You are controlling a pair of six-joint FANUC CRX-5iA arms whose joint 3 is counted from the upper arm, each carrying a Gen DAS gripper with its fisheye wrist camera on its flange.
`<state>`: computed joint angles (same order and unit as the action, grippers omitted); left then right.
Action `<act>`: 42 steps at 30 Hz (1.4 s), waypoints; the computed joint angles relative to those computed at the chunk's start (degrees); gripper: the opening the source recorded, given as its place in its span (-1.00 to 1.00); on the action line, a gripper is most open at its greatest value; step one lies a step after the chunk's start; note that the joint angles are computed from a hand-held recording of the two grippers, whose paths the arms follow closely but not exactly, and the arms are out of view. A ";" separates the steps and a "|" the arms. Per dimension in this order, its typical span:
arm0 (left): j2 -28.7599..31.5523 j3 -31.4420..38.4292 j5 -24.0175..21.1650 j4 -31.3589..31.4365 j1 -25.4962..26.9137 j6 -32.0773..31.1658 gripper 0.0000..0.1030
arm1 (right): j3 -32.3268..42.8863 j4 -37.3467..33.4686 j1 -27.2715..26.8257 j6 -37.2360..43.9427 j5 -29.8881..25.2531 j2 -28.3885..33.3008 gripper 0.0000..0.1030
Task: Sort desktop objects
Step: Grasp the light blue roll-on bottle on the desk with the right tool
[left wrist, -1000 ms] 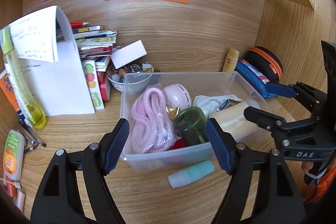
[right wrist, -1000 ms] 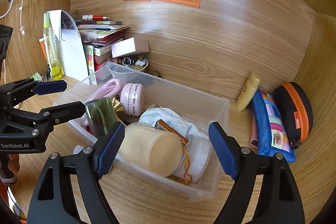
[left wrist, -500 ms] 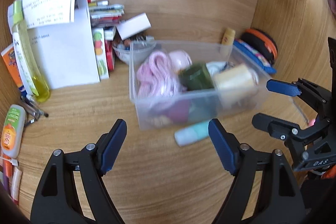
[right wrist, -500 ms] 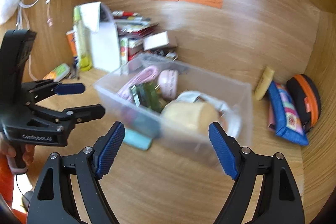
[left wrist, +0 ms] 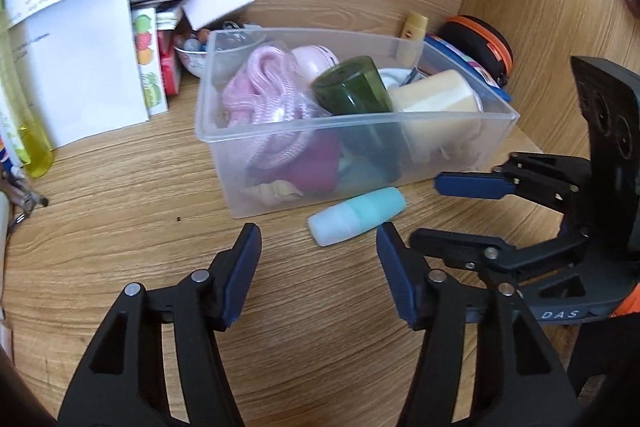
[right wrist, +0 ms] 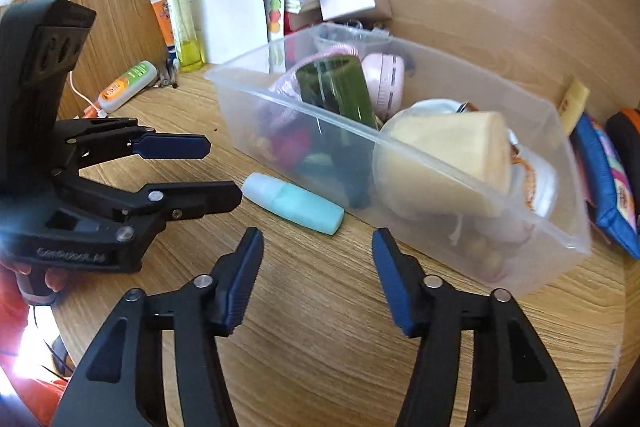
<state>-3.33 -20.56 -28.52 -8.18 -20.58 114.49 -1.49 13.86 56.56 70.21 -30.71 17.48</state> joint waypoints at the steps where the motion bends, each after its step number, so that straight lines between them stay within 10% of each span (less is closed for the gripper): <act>1: 0.42 -0.05 0.13 1.54 0.33 -1.55 0.15 | 0.84 -1.62 -0.26 1.26 -0.51 0.33 -0.06; 16: 2.97 -4.65 4.62 23.76 4.54 -24.69 -0.07 | 8.82 -11.32 -2.53 11.72 -5.89 4.41 -0.37; 42: -2.06 -5.59 6.09 17.57 1.78 -18.33 -0.08 | 4.13 -6.10 0.77 11.00 -3.04 0.82 -0.77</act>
<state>-5.39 -26.15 -22.43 9.39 -18.81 96.16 2.64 7.76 57.33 81.22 -33.76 18.30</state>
